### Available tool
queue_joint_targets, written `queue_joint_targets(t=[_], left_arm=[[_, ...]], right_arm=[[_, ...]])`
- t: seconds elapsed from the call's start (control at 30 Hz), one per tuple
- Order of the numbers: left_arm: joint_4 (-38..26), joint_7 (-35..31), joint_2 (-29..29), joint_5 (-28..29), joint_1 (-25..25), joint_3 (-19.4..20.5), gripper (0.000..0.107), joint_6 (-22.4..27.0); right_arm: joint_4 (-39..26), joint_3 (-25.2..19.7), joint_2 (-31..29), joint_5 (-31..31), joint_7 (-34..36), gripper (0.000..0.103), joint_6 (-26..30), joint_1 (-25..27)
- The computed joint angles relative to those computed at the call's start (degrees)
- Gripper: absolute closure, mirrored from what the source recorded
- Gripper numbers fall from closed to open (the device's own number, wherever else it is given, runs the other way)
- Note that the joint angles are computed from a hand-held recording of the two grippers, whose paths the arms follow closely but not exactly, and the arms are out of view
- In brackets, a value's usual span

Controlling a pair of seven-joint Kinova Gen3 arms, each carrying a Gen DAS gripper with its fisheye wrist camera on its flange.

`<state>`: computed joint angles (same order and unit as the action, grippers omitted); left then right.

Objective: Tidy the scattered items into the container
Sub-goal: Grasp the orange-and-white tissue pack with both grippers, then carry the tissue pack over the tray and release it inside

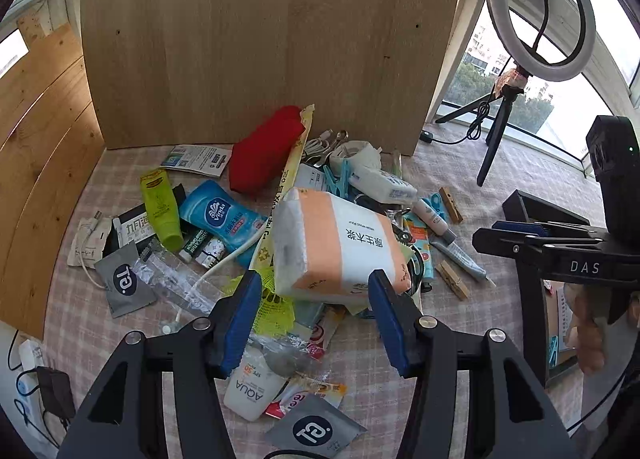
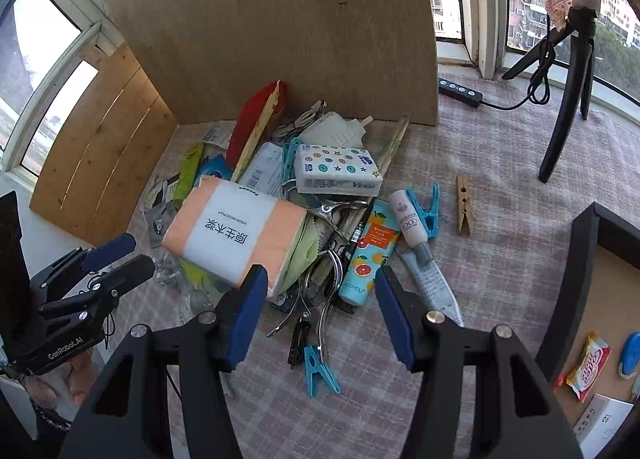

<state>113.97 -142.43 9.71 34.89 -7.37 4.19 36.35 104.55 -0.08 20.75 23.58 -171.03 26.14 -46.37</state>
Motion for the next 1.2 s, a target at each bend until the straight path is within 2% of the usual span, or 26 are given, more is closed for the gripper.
queue_joint_targets(t=[0.1, 0.2, 0.33, 0.7, 0.87, 0.97, 1.07, 1.13, 1.2], left_arm=[[-1.1, -0.5, 1.8, 0.4, 0.0, 0.5, 0.055, 0.2], [-1.5, -0.1, 3.1, -0.3, 0.3, 1.0, 0.055, -0.4], [-2.1, 0.1, 4.6, -0.4, -0.2, 1.7, 0.055, -0.4], [-2.9, -2.1, 7.2, 1.1, -2.4, 3.0, 0.055, 0.1], [-3.2, -1.3, 7.9, 0.2, -2.2, 3.1, 0.055, 0.3], [-3.5, -0.9, 8.5, 0.0, -2.4, 3.2, 0.055, 0.4], [-3.7, -1.2, 9.1, 0.5, -3.1, 3.5, 0.055, 1.0], [-3.8, -1.2, 9.3, 0.4, -3.3, 3.5, 0.055, 1.3], [-4.1, -1.9, 9.5, 1.2, -4.2, 3.8, 0.056, 2.5]], right_arm=[[-3.4, -3.5, 3.3, -5.1, 6.0, 0.049, -0.5, 4.7], [-5.7, -4.7, 5.8, -9.8, 10.3, 0.050, -0.5, 7.2], [-6.2, -6.6, 7.8, -16.6, 15.7, 0.052, -3.5, 11.1], [-8.8, -8.1, 10.9, -25.9, 26.1, 0.052, -5.0, 13.9], [-8.3, -13.1, 12.1, -31.9, 31.5, 0.051, -8.0, 19.0], [-8.5, -12.5, 12.4, -33.5, 32.7, 0.051, -7.9, 18.4], [-7.7, -16.0, 13.1, -36.7, 35.3, 0.050, -10.2, 21.3], [-7.8, -16.1, 13.4, -37.9, 35.8, 0.048, -10.7, 21.3], [-7.7, -14.2, 13.1, -38.2, 35.1, 0.046, -10.9, 19.4]])
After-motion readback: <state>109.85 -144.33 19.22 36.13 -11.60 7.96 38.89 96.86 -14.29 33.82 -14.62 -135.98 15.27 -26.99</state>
